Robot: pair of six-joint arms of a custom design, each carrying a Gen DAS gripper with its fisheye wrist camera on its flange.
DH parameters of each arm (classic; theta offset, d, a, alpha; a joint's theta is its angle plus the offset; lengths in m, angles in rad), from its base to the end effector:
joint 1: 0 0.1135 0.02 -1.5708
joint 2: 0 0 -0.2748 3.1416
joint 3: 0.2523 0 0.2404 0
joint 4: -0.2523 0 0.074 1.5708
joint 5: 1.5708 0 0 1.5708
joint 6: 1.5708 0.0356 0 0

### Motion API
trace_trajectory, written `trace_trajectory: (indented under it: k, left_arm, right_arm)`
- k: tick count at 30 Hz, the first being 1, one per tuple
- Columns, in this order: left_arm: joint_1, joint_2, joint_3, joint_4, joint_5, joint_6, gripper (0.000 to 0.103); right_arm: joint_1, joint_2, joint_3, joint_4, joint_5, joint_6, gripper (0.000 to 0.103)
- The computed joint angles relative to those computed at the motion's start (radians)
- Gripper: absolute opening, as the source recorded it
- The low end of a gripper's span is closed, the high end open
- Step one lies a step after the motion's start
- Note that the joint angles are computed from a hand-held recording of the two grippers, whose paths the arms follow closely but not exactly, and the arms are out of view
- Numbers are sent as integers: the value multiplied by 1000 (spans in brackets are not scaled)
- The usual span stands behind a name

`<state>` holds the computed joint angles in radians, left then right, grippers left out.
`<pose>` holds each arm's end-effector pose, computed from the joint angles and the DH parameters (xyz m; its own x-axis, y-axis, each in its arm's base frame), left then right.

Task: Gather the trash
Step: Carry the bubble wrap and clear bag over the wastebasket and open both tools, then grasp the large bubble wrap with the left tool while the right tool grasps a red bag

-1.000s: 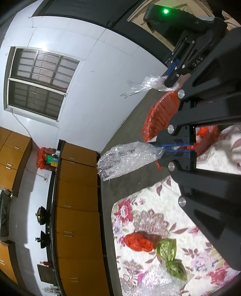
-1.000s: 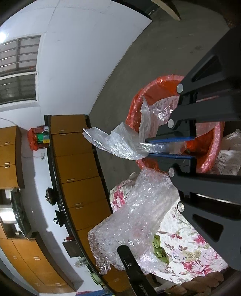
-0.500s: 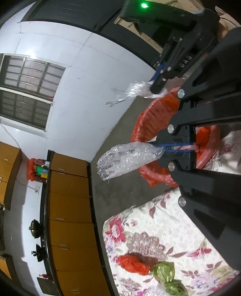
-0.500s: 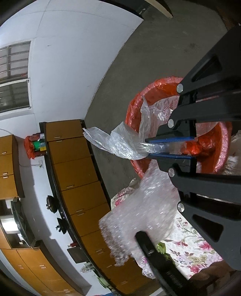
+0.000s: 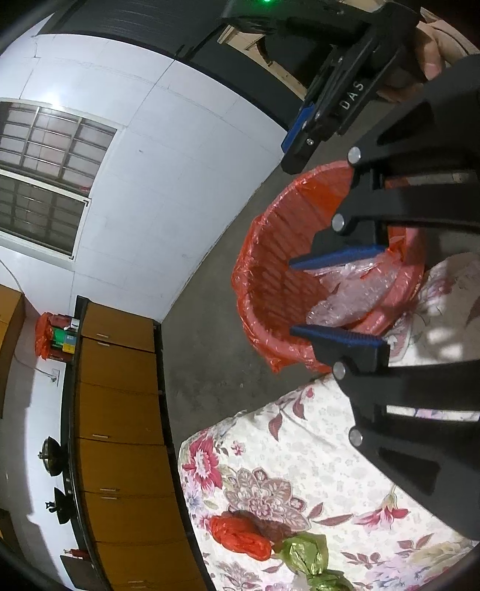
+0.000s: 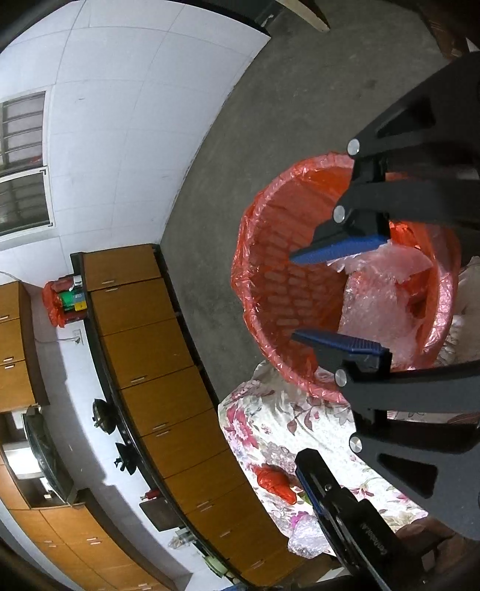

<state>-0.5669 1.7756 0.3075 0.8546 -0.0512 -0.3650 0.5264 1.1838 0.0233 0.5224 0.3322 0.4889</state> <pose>0.2110 -0.1322 0.0941 -0.6325 -0.0199 -0.7743 0.2947 0.9183 -0.2643 0.1361 0.0656 0.1143 -0.5714 0.1815 -0.8004 0.0225 0.9783 0.2057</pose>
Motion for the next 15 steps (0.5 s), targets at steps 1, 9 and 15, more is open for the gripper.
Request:
trace_trajectory:
  k: [1,9,15]
  left_arm:
    - [4,-5,-9,5,-3,1,35]
    - [87,-80,-91,3,-18,-17,50]
    - [219,-208,-220,3,-67,35,64]
  right_arm:
    - [-3,-5,2,-8,-2,-4,38]
    - [51,-15,21,-52,46,-2,38]
    - [123,30,49,-44,81,7,38]
